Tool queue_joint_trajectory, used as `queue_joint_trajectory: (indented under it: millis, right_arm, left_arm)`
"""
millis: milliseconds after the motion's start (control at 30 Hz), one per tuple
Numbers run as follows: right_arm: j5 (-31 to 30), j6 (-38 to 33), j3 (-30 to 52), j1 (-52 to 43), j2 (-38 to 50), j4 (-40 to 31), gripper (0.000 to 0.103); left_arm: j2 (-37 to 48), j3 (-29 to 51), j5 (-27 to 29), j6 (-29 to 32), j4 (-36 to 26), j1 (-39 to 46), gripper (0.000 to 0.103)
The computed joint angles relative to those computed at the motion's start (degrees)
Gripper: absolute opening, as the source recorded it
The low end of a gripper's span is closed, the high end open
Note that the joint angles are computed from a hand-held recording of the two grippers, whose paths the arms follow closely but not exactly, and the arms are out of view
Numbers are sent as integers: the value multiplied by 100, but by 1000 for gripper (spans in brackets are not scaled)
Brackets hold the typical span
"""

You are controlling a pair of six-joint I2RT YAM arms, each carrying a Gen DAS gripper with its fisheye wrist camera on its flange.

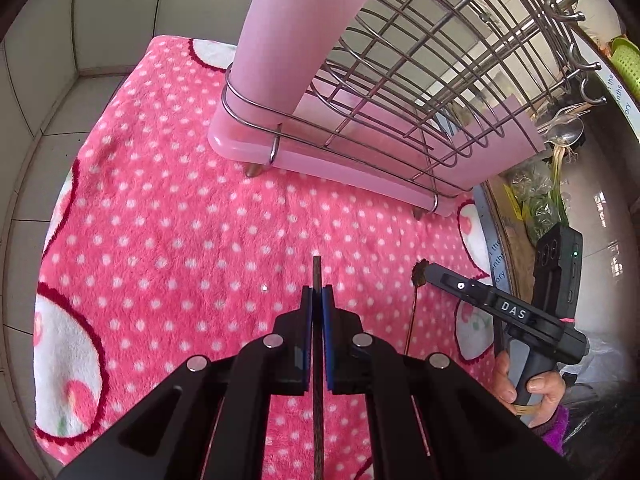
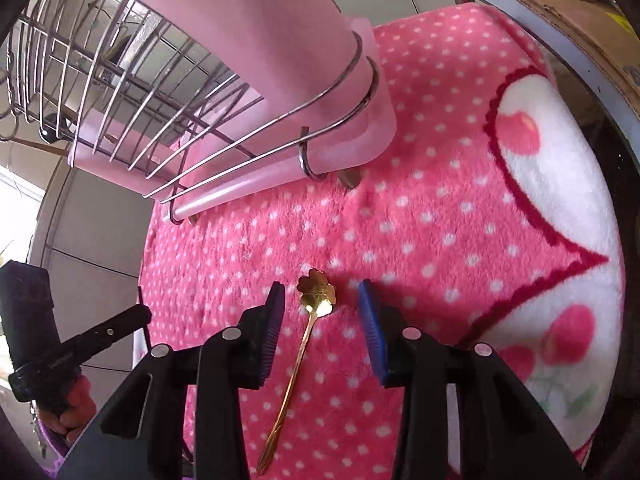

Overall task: Organize utensils
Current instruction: 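Close the left tool on the thin dark stick while the right tool grasps the gold spoon, then lift the dark stick and gold spoon upright with both tools toward the pink cup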

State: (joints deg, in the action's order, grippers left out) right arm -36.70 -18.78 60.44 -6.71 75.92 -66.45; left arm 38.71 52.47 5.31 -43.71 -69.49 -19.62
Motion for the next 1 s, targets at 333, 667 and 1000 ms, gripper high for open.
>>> queue_joint_trajectory:
  millis: [333,667,1000]
  right_arm:
    - [-57,170,-486,171,-366,531,3]
    - [-740,-727,-64,-1097,-1227,-486,3]
    - [-1269,-959,694,-1804,-2077,-824,3]
  left_arm:
    - [-45,-41,-87,-99,139,-87,4]
    - [-373,515,-665,-275,-139,-348,4]
    - [-194,1575,-3860,-2224,-995,-3593,4]
